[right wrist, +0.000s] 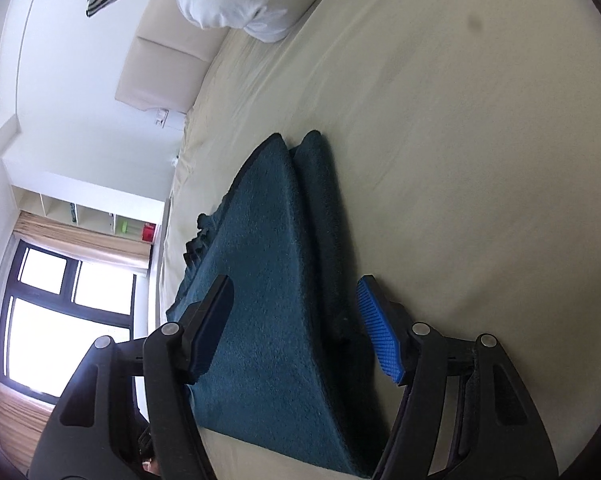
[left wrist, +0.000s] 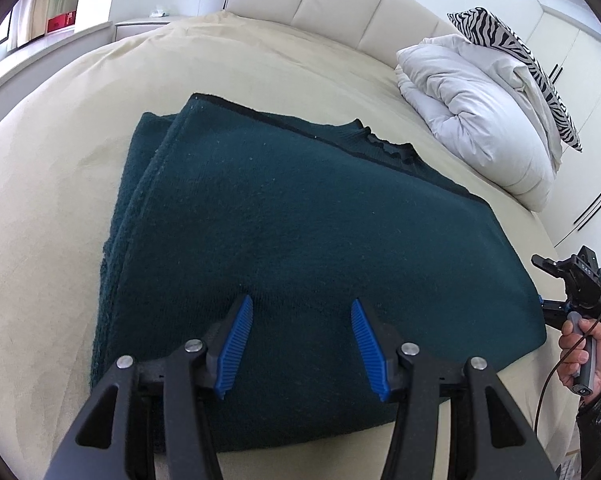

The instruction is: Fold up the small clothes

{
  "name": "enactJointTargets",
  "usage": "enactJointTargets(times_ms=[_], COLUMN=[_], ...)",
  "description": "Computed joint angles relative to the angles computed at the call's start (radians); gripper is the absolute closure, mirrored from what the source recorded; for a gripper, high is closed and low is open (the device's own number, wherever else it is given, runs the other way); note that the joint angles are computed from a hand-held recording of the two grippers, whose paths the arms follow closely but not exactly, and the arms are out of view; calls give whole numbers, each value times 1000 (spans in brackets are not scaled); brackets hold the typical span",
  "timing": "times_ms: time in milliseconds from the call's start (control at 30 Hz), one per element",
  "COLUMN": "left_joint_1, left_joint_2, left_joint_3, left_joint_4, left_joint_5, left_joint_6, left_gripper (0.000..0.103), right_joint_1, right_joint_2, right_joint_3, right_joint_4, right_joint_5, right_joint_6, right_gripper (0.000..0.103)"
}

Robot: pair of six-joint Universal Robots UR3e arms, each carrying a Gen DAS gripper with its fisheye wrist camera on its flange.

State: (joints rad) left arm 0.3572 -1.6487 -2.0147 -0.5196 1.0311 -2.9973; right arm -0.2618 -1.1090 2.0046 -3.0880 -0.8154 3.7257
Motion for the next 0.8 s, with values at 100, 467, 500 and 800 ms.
enactJointTargets(times_ms=[100, 467, 500, 800], left_joint_1=[17, 36, 45, 104], left_joint_2=[-10, -10, -9, -11], left_joint_3=[-10, -41, -46, -56], left_joint_4=[8, 43, 42, 4], left_joint_5=[-31, -64, -78, -190], left_joint_6=[11, 24, 26, 44], left_gripper=[49, 49, 49, 49], right_joint_1=[30, 96, 119, 374], right_joint_2=[14, -6, -12, 22], right_joint_3=[-91, -182, -214, -646], right_joint_4=[137, 340, 378, 781], right_joint_5=[2, -126, -171, -595], right_joint_6=[-55, -99, -102, -75], right_gripper=[43, 87, 87, 91])
